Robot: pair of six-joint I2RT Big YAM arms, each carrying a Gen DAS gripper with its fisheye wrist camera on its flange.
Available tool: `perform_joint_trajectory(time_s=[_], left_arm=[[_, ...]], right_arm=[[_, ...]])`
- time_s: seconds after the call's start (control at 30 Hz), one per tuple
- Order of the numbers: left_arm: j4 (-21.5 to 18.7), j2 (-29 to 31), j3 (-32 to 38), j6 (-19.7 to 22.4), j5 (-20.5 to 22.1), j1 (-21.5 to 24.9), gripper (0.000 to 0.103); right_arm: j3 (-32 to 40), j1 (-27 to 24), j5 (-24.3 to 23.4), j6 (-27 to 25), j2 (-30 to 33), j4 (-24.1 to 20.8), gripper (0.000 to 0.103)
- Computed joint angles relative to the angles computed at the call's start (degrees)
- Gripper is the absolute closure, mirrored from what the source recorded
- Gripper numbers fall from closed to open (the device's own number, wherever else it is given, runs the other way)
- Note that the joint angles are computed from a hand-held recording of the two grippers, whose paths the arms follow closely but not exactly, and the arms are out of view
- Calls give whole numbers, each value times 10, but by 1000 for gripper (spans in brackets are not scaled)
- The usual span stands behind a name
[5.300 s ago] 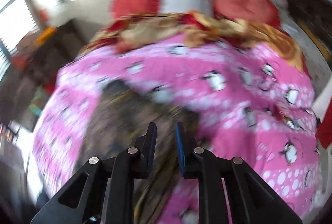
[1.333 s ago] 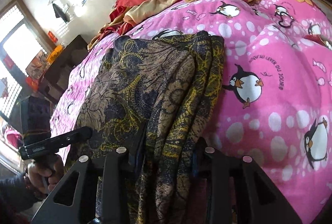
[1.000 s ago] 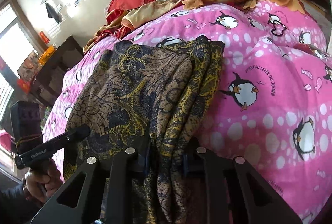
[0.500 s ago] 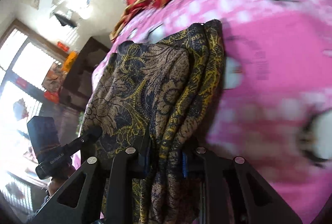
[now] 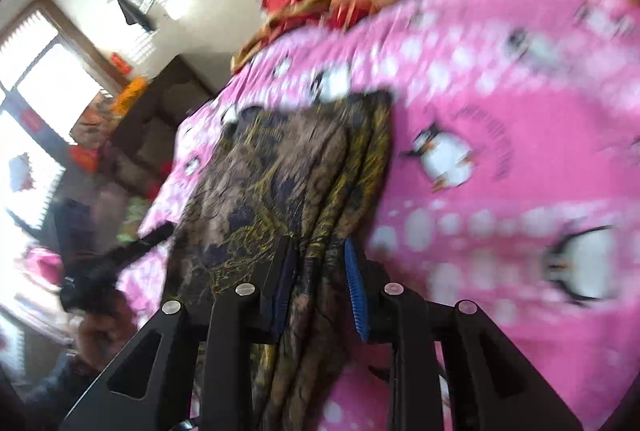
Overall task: Fold small clothes
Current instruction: 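Lay the folded shirt flat with both tools and release it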
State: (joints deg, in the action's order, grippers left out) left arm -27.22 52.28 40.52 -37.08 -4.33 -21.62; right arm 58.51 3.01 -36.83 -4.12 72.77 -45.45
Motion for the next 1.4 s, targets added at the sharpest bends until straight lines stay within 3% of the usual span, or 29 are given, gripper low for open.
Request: perform_joint_trajectory(time_s=[0.13, 0.23, 0.3, 0.37, 0.47, 0.5, 0.57, 0.6, 0.7, 0.8, 0.9, 0.97, 1.03, 1.17, 1.23, 1.3, 1.4], left_arm=[[13, 55, 48, 3, -22, -10, 55], [12, 111, 84, -14, -44, -11, 55], [9, 142, 101, -26, -40, -7, 54], [6, 166, 113, -26, -53, -9, 53], [-1, 197, 115, -22, -69, -14, 50], [8, 202, 108, -23, -72, -17, 50], [23, 213, 100, -30, -81, -20, 50], [20, 217, 105, -32, -84, -18, 50], [30, 222, 103, -35, -60, -6, 48], [52, 212, 91, -36, -35, 1, 41], [16, 213, 113, -19, -48, -7, 37], [17, 211, 126, -7, -62, -9, 37], [20, 220, 146, -1, -67, -7, 37], [-48, 291, 223, 21, -76, 4, 35], [-52, 310, 232, 24, -70, 7, 32], [-30, 313, 222, 25, -72, 8, 28], [-17, 316, 218, 23, -67, 11, 25]], right_arm=[[-36, 68, 114, 89, -77, 81, 76], [-37, 143, 215, 151, -85, 116, 77], [-29, 195, 307, 194, -59, 148, 77], [-11, 209, 332, 213, -22, 151, 77], [8, 204, 389, 200, 37, 133, 80], [3, 195, 384, 193, 45, 132, 87], [-37, 178, 359, 169, 31, 189, 88], [-39, 180, 362, 166, 31, 195, 88], [-30, 177, 358, 166, 41, 186, 88], [-34, 166, 325, 169, 36, 194, 88], [-22, 153, 285, 163, 29, 169, 88], [-6, 152, 296, 166, 22, 147, 87], [16, 161, 337, 152, 20, 136, 87], [78, 173, 375, 128, 83, 111, 86], [83, 172, 390, 117, 114, 117, 86], [62, 162, 366, 118, 115, 153, 86], [57, 152, 340, 122, 113, 158, 86]])
